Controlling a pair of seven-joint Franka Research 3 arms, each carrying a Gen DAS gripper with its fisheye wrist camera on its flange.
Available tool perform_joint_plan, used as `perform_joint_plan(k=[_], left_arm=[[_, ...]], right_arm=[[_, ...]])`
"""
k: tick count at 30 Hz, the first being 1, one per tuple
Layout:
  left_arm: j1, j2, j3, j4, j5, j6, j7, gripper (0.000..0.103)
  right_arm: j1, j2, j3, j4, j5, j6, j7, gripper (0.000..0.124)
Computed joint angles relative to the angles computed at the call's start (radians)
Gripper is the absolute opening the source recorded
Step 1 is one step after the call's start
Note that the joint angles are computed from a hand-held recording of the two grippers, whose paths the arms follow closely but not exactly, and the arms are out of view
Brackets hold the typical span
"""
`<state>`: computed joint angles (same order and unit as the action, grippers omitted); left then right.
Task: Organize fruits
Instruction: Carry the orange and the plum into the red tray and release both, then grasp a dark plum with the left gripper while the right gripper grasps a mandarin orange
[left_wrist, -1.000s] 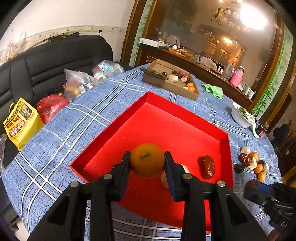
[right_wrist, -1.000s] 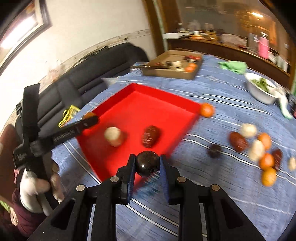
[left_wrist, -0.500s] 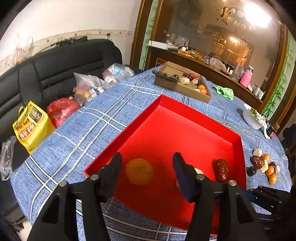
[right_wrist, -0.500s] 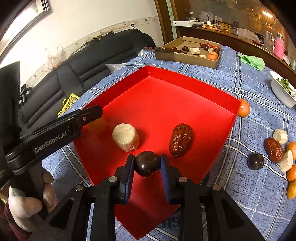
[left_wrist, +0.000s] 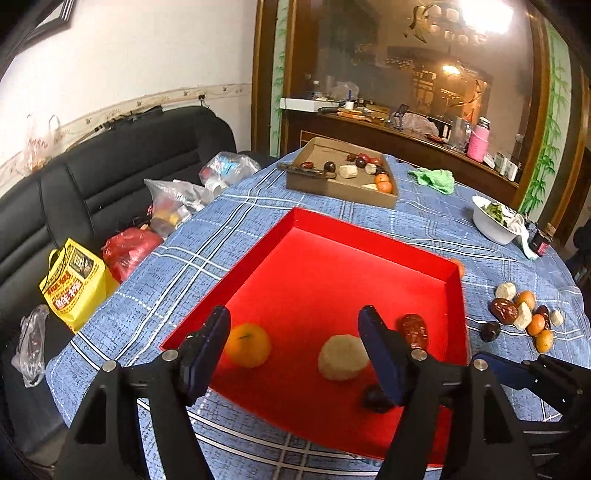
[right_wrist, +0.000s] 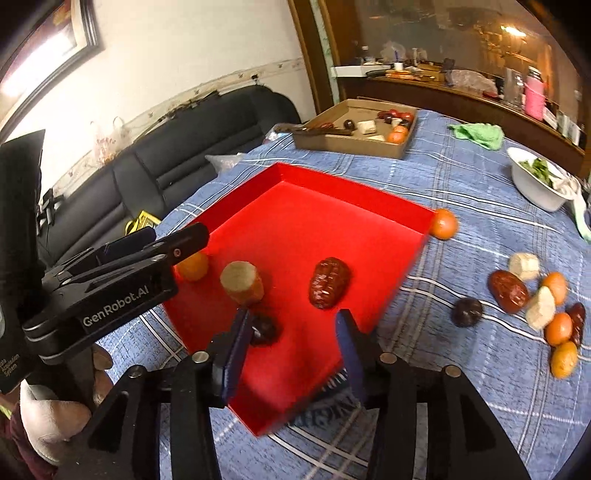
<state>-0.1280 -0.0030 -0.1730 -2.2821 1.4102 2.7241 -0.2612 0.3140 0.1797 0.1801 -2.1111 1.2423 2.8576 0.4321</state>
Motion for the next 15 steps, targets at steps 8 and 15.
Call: perform_joint_plan(k=[8,15], left_arm=[[-0.036,-0.004,-0.026,0.02,-0.027,-0.058,0.053,0.079],[-0.07,0.014,-0.039,0.05,-0.053,-0.065,0.104,0.083]], right_arm=[[-0.029,-0.036,-0.027,-0.058,0.079,-0.018,-0.038,0.054],[-0.062,-0.072,-0.07,-0.119,0.171,-0.033,-0.095,0.059]])
